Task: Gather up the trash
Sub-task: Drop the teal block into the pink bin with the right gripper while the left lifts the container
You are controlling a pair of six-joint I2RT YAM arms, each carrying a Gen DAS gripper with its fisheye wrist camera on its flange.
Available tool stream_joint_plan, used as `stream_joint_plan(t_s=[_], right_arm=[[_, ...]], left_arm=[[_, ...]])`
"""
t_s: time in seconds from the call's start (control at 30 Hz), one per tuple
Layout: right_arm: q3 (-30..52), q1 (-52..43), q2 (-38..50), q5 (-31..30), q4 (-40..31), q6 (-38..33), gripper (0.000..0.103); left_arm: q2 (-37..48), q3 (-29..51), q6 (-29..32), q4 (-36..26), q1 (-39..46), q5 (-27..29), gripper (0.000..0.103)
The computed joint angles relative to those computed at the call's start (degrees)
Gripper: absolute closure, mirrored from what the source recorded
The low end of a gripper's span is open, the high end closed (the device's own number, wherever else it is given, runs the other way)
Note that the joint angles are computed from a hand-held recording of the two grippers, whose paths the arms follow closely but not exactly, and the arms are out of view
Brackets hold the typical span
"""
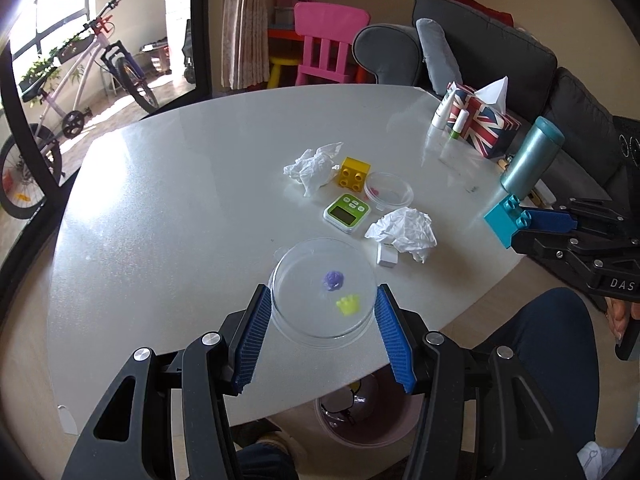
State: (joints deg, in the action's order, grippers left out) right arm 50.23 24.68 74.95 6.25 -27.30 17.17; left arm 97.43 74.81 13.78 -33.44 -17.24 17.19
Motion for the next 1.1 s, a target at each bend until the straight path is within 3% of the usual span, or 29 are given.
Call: stream_joint_plan(t_s=[0.37, 0.77, 0.8, 0.83, 0.87, 1.0, 1.1], right_arm=[[-2.98, 8.22, -7.63, 2.34, -5.22, 3.82, 0.07], [-6.4, 13.51, -8.23, 0.38, -4.27, 6.91, 0.068], [-6.37, 13.56, -8.32, 0.19, -4.24, 6.91, 0.056], [-6.4, 13.59, -8.62, 0.25, -4.1, 6.91, 0.034], [-6.69, 13.4, -9.04, 0.44, -3.74, 6.93, 0.025], [-6.38, 12.96, -9.68, 2.32, -4.42, 7.85, 0.011], [-6.4, 12.3, -10.0, 2.82, -4.61, 8.23, 0.006]], left_arm=[[-11.65, -8.9, 0.87, -2.91, -0.35, 2.11, 0.05], [-17.31, -13.54, 0.79, -4.75, 0.4, 3.7, 0.05], [-17.38, -13.49, 0.74, -4.73, 0.35, 3.65, 0.05], [-17.42, -13.45, 0.68, -4.69, 0.26, 3.64, 0.05], [-17.58, -13.56, 0.7, -4.64, 0.19, 3.65, 0.05], [-17.86, -13.79, 0.99, -4.6, 0.16, 3.66, 0.05], [-17.86, -13.87, 1.07, -4.58, 0.08, 3.63, 0.05]])
